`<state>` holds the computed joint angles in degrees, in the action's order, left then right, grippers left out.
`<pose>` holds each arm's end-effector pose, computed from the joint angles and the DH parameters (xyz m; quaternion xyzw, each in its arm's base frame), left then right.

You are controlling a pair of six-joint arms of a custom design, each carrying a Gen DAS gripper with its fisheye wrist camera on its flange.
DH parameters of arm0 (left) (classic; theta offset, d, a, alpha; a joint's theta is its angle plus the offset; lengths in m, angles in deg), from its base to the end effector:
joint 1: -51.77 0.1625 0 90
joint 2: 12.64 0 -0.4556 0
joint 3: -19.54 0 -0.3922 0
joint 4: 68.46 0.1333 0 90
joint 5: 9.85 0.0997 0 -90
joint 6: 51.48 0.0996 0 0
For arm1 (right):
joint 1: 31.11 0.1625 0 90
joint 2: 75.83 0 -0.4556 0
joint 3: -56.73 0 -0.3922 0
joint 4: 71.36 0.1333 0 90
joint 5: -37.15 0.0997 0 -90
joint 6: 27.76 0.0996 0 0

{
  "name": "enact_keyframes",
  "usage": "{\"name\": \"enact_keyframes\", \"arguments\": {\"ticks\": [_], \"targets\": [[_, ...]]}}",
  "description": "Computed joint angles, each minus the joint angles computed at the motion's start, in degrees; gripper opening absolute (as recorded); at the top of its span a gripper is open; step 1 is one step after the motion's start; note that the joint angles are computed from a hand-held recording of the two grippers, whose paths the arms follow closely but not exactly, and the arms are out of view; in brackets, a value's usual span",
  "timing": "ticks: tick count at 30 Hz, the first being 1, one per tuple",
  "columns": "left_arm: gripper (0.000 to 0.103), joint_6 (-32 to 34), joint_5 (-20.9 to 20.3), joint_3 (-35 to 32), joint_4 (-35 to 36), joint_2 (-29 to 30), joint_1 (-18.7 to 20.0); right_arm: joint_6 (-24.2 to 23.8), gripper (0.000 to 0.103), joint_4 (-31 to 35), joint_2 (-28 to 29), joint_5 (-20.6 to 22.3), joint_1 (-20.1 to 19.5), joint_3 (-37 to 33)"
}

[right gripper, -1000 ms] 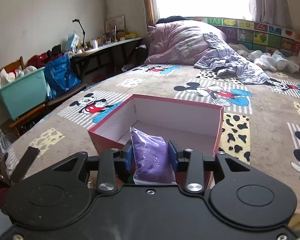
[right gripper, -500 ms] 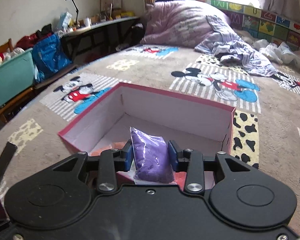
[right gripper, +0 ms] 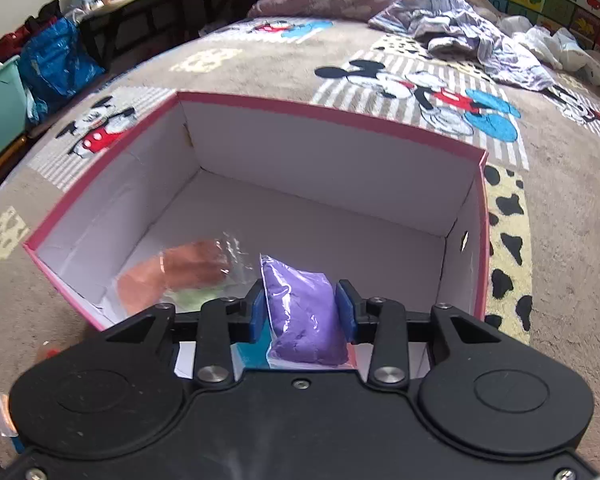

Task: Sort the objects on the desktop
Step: 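Carry the purple packet with the right gripper and release it into the red box, then grasp the blue packet with the left gripper while the right gripper grasps another blue packet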

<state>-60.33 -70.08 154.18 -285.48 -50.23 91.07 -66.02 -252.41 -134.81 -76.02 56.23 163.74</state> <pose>-0.2266 -0.4217 0.0261 0.2714 0.8957 -0.3401 0.0913 0.0647 -0.6361 0.2624 0.2085 -0.8903 0.2712 0.3006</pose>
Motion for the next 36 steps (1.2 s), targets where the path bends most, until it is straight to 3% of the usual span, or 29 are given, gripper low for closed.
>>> {"name": "enact_keyframes", "arguments": {"ticks": [11, 18, 30, 36], "targets": [[0.068, -0.11, 0.14, -0.29, 1.28, -0.02, 0.11, 2.50, 0.040, 2.38, 1.33, -2.18, 0.00, -2.17], [0.068, 0.01, 0.74, -0.25, 1.40, 0.12, 0.00, 1.32, 0.043, -0.38, 0.66, -1.27, 0.17, -0.45], [0.068, 1.35, 2.92, -0.37, 1.33, 0.57, -0.36, -1.03, 0.045, -8.97, -3.97, 5.18, 0.03, 6.00], [0.068, 2.96, 7.28, -0.06, -0.84, 1.43, -1.52, -0.63, 0.047, -12.79, -8.53, 10.46, -0.45, 12.40]]}}
